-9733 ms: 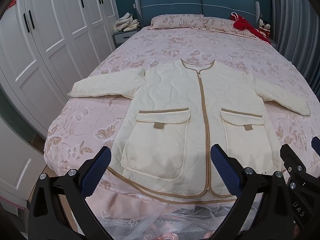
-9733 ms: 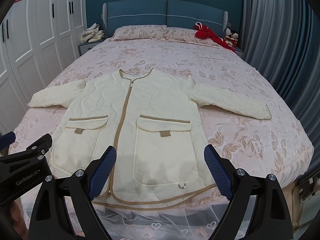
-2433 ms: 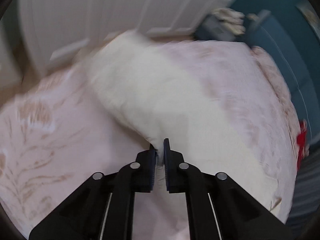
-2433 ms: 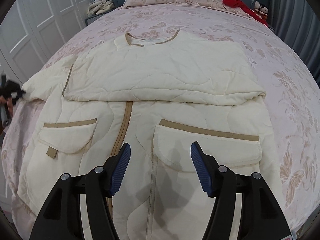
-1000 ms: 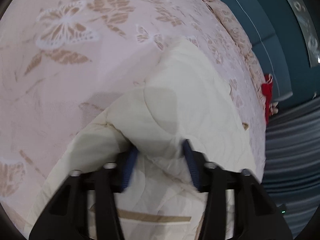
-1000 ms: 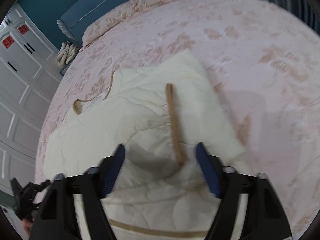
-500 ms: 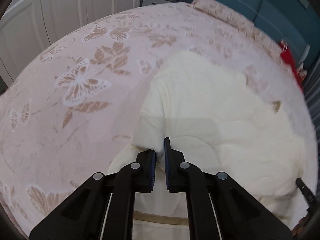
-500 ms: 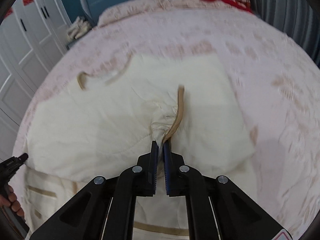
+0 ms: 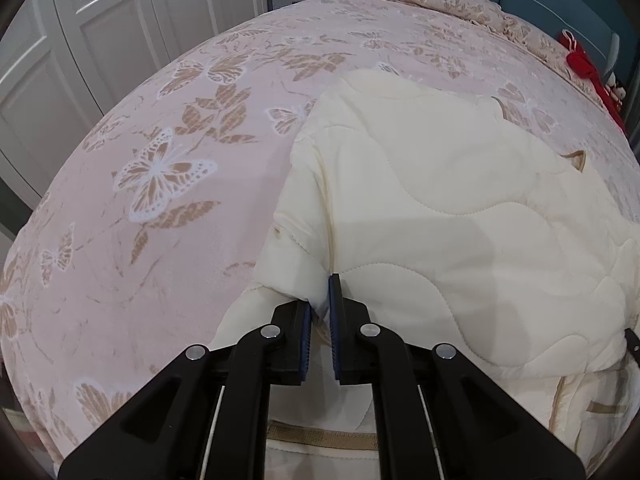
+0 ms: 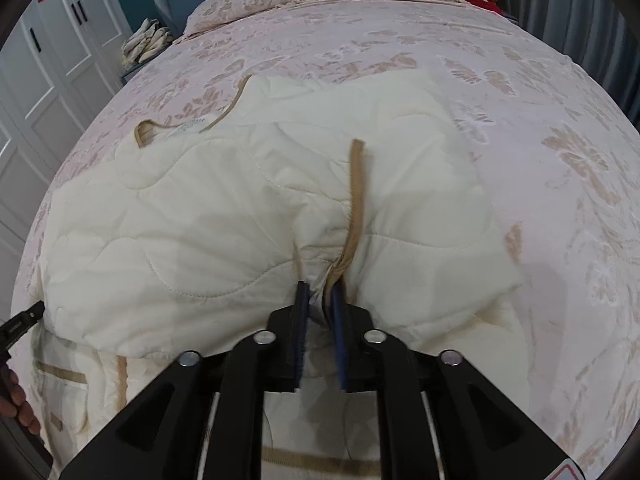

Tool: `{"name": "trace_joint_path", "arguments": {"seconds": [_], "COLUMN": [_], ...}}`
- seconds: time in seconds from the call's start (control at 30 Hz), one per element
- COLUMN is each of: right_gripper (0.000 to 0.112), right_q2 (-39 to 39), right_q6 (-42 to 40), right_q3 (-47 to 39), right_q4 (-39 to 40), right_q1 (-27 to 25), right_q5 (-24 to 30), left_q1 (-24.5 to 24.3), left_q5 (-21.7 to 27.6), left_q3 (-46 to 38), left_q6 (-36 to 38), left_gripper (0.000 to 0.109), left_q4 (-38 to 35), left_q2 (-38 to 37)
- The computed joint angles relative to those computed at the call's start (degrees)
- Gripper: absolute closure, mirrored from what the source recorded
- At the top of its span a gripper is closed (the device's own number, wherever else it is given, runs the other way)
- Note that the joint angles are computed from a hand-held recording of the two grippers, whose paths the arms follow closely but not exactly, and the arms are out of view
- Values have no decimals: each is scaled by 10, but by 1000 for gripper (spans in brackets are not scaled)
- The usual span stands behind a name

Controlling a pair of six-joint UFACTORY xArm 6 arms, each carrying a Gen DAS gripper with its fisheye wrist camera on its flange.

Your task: Fold large clothes

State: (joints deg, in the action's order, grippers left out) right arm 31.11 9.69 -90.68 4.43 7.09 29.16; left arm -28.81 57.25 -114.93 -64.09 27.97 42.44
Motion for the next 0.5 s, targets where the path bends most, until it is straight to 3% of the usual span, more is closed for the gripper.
{"name": "trace_joint_path", "arguments": {"seconds": [0.03, 0.2, 0.5], "right_gripper": [87, 85, 85], "right_q2": [-13, -85, -126], "right_q6": [16, 53, -40], "right_q3": [13, 90, 97], "right_q4": [-12, -30, 33], "right_q1": [-3, -13, 22], "right_q5": [-3, -34, -43], "left_q1": [0, -7, -34], "left_q5": [3, 16, 61], "left_q3": [1, 20, -6], "left_q6": [3, -5, -5], "left_gripper": [99, 94, 94], "left_q4": [0, 8, 45], "left_q2": [-2, -28, -46]}}
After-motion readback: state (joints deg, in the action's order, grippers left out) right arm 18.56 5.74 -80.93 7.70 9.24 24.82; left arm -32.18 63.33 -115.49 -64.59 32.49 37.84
